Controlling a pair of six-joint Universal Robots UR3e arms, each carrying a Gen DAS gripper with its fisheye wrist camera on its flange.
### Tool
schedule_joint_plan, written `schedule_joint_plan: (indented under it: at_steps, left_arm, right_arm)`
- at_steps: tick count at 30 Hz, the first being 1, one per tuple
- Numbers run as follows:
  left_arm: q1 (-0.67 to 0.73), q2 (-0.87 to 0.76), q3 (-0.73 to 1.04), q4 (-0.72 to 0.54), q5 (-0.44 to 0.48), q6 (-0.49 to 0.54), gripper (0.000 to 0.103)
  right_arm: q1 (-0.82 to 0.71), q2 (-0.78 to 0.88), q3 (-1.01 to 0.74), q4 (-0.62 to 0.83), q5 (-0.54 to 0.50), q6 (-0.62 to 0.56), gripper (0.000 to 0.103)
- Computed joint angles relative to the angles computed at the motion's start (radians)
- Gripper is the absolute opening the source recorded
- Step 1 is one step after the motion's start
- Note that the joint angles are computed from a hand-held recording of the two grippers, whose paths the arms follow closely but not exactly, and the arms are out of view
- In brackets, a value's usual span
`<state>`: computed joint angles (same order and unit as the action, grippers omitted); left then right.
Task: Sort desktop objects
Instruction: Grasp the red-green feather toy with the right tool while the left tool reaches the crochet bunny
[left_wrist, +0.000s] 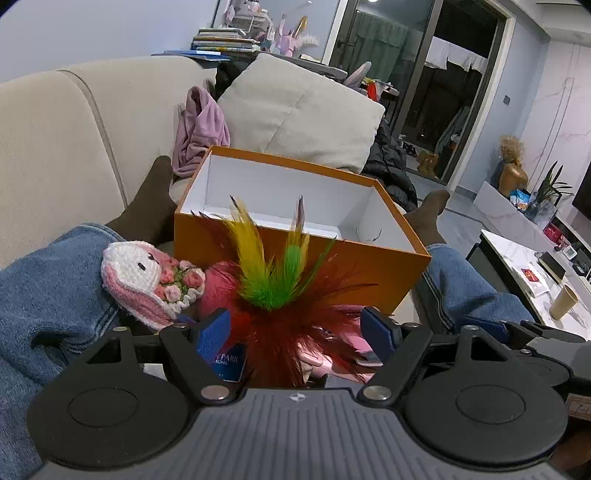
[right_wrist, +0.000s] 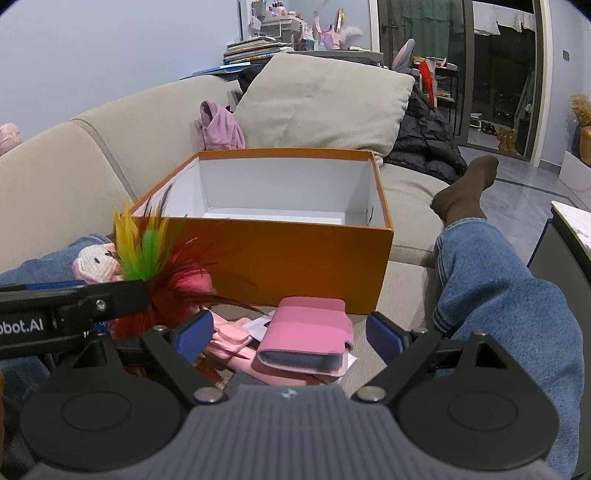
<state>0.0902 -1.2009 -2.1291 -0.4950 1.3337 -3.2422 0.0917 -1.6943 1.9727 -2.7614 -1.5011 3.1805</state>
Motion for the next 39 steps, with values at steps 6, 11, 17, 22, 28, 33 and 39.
schedule_joint_plan:
  at_steps: [6,11,17,22,28,33,39]
  left_arm:
    - [-0.006,-0.013,0.006,-0.012,0.011,-0.002,0.091]
    - [-0.006,-0.015,0.007,-0.018,0.013,0.001,0.091]
    - [-0.008,-0.018,0.011,-0.027,0.012,0.01,0.091]
    - [-0.011,-0.026,0.017,-0.041,0.02,0.009,0.091]
    - [-0.008,-0.026,0.018,-0.051,0.018,0.007,0.091]
    - [-0.007,-0.027,0.021,-0.059,0.02,0.008,0.091]
    - [0.052,0.009,0.017,-0.109,-0.02,0.035,0.091]
  right_arm:
    - [0.003,0.009,-0.005,0.011,-0.006,0.005,0.091]
    - [0.0,0.011,-0.003,0.018,-0.003,0.004,0.091]
    - [0.004,0.013,-0.004,0.022,-0.008,0.004,0.091]
    - [0.009,0.014,-0.004,0.026,-0.016,-0.001,0.091]
    - [-0.001,0.017,-0.006,0.037,-0.005,0.002,0.092]
    - [-0.008,0.02,-0.006,0.04,0.003,0.004,0.092]
    - [-0.017,0.033,-0.008,0.018,0.038,-0.002,0.092]
